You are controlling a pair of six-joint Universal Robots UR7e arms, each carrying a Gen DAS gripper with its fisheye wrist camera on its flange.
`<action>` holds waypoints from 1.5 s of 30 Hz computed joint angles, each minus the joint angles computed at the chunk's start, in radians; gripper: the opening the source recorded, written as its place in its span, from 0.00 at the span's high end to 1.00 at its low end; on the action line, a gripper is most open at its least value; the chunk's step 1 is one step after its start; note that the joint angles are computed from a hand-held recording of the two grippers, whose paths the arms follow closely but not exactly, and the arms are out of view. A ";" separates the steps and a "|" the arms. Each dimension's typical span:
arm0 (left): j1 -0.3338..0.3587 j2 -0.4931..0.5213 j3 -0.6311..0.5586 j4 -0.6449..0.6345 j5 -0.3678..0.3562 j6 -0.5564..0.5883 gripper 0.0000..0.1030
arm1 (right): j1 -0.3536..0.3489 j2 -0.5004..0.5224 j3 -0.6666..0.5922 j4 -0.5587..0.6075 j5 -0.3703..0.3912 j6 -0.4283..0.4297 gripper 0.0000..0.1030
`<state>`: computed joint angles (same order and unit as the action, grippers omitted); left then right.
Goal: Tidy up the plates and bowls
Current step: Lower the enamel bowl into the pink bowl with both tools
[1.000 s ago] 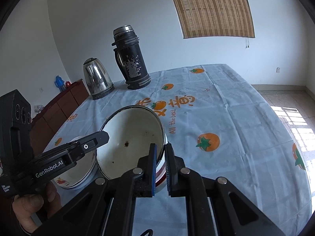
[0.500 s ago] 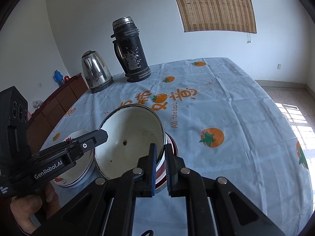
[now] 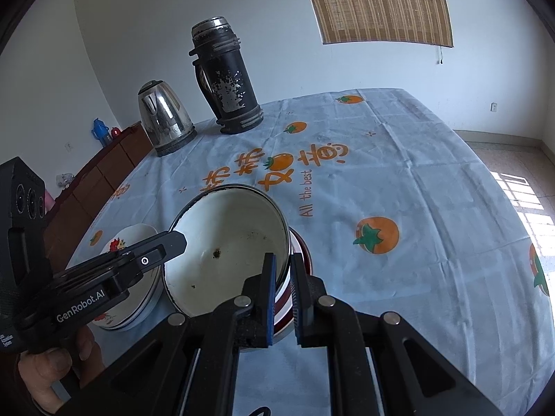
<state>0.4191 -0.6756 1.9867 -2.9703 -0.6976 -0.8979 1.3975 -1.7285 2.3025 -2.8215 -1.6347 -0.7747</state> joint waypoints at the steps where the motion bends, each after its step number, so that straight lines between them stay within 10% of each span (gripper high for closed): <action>1: 0.002 0.000 -0.001 -0.004 -0.004 0.003 0.89 | 0.000 0.002 -0.002 0.003 -0.001 0.001 0.91; 45: 0.053 -0.037 0.028 -0.003 -0.166 -0.051 0.90 | 0.049 0.071 -0.114 0.200 -0.139 0.054 0.89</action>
<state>0.4716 -0.7129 2.0147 -2.9737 -0.8632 -0.9490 1.4464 -1.6574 2.1883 -2.6210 -1.7737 -0.7202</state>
